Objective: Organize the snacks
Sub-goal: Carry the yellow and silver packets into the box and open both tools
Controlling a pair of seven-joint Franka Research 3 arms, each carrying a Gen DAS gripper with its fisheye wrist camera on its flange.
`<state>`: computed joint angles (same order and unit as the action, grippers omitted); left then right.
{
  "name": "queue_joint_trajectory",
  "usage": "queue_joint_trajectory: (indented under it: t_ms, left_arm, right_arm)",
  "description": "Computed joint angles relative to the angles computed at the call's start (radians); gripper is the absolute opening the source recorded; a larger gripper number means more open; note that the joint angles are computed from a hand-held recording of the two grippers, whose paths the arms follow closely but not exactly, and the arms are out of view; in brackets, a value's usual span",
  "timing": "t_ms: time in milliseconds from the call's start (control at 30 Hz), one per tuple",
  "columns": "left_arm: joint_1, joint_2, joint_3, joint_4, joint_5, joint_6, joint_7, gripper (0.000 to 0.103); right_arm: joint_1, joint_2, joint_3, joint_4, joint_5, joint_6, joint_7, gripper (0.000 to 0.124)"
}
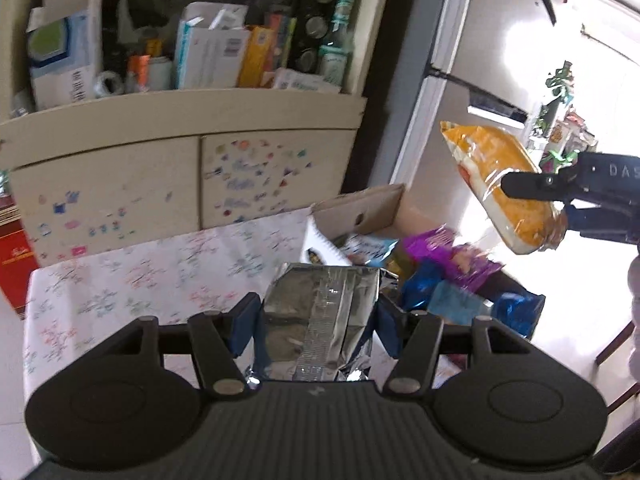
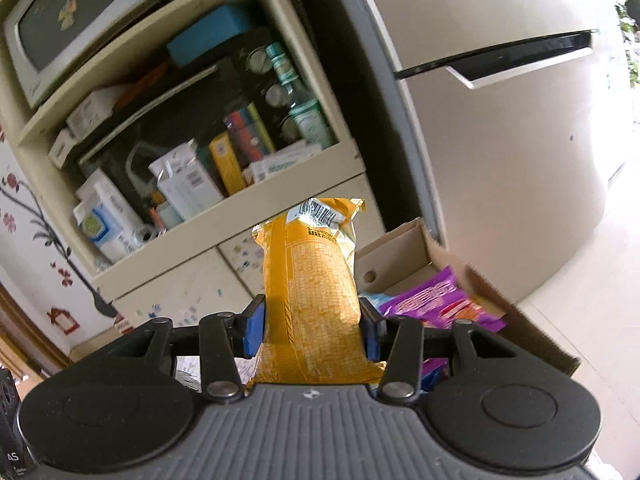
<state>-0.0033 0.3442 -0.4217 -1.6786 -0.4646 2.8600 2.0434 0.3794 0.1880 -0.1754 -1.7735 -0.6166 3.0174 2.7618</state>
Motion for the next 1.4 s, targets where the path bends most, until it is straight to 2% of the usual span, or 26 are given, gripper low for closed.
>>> queue_joint_trajectory:
  t_ms: [100, 200, 400, 567, 733, 933, 1100, 1167, 1233, 1300, 1400]
  left_arm:
    - [-0.008, 0.037, -0.016, 0.055, -0.009, -0.026, -0.005, 0.06]
    - [-0.025, 0.078, -0.026, 0.111, 0.002, -0.043, -0.004, 0.06]
    - [-0.081, 0.177, -0.022, 0.239, 0.081, -0.068, -0.048, 0.06]
    - [-0.123, 0.261, -0.013, 0.352, 0.147, -0.099, -0.11, 0.06]
    - [-0.156, 0.335, -0.005, 0.452, 0.201, -0.124, -0.163, 0.06]
    - [-0.206, 0.423, 0.031, 0.578, 0.273, -0.16, -0.242, 0.06]
    - [-0.229, 0.47, 0.044, 0.634, 0.308, -0.167, -0.281, 0.061]
    - [-0.235, 0.468, 0.05, 0.624, 0.328, -0.146, -0.285, 0.077]
    - [-0.24, 0.451, 0.058, 0.592, 0.352, -0.107, -0.287, 0.088]
    - [-0.235, 0.437, 0.054, 0.568, 0.369, -0.089, -0.286, 0.093]
    - [-0.243, 0.424, 0.069, 0.566, 0.393, -0.114, -0.32, 0.097]
  right_arm:
    - [0.006, -0.009, -0.025, -0.009, -0.044, -0.009, 0.061, 0.054]
    - [-0.016, -0.014, -0.016, -0.022, -0.047, -0.017, 0.081, 0.054]
    - [-0.054, 0.004, 0.011, -0.01, 0.026, -0.036, 0.038, 0.054]
    - [-0.078, 0.033, 0.044, 0.015, 0.161, -0.051, -0.079, 0.054]
    - [-0.058, 0.068, 0.02, 0.063, 0.207, -0.081, -0.125, 0.054]
    - [-0.044, 0.118, 0.004, 0.133, 0.249, -0.12, -0.163, 0.054]
    - [-0.022, 0.171, -0.029, 0.202, 0.267, -0.155, -0.15, 0.054]
    - [0.0, 0.188, -0.057, 0.223, 0.24, -0.173, -0.114, 0.057]
    - [-0.01, 0.196, -0.048, 0.229, 0.254, -0.174, -0.116, 0.061]
    - [-0.016, 0.194, -0.037, 0.225, 0.27, -0.175, -0.129, 0.063]
    - [0.001, 0.183, -0.054, 0.215, 0.242, -0.176, -0.118, 0.079]
